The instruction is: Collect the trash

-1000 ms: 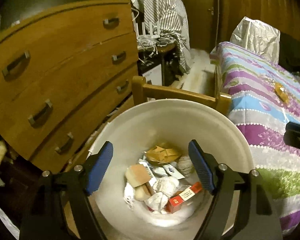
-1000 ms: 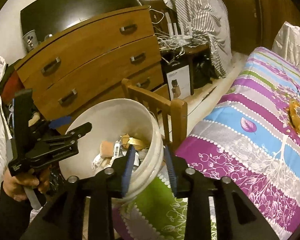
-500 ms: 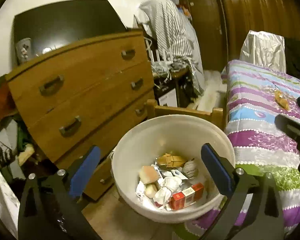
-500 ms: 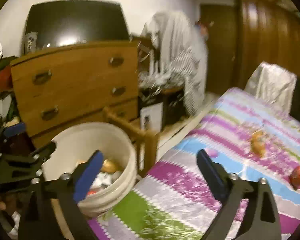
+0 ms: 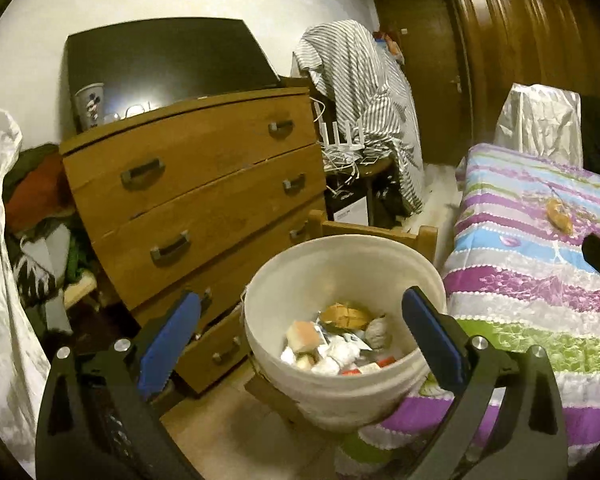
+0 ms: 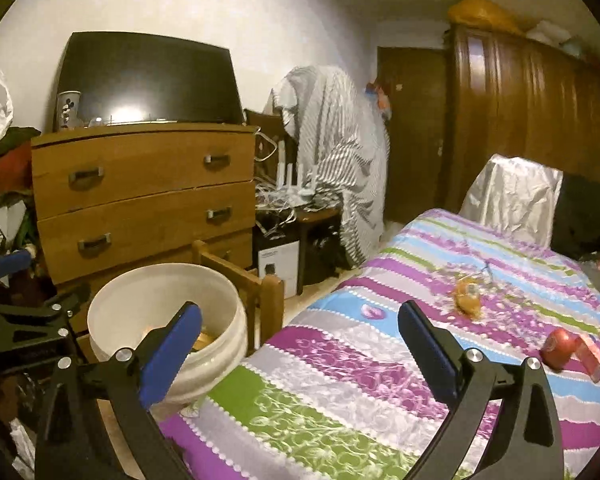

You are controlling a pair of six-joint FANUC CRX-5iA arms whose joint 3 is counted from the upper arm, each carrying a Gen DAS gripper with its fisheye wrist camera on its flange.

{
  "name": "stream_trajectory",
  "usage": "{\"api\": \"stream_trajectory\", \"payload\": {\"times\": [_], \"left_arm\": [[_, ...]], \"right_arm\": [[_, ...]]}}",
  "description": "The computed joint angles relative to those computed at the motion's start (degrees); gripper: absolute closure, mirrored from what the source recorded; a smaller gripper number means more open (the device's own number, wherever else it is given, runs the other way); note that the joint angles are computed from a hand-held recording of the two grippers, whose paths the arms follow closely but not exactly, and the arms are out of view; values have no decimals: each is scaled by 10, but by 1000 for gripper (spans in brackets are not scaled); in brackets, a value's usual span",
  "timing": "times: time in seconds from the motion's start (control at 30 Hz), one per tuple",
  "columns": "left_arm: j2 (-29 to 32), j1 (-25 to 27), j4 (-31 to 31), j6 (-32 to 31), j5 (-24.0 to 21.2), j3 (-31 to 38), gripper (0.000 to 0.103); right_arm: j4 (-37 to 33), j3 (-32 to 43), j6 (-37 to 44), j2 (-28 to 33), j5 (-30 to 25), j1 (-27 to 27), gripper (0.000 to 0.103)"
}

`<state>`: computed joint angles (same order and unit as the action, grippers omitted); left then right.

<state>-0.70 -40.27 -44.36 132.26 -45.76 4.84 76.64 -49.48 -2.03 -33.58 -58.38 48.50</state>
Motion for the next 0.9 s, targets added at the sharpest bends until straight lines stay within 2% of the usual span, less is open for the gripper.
{"api": "stream_trajectory", "payload": {"times": [0.07, 0.13, 0.23, 0.37, 0.6, 0.77, 0.9], "left_arm": [[-5, -4, 0, 10, 3, -5, 6], [-4, -5, 16, -13, 0, -4, 6], [7, -39, -44, 29, -42, 11, 6], [6, -39, -40, 31, -46, 11, 6], [3, -44, -40, 31, -56, 16, 6], [-3, -21, 12, 5, -37, 10, 6], [-1, -36, -22, 30, -49, 16, 6]], "right_arm": [[-6, 1, 6, 0, -33, 25, 5], [-11, 0, 10, -4, -51, 41, 5], [-19, 0, 11, -12, -67, 55, 5], [-24, -5, 2, -28, -90, 69, 5], [-38, -4, -5, -36, -105, 80, 5], [-35, -7, -9, -37, -110, 81, 5], [-38, -9, -12, -40, -112, 81, 5]]}}
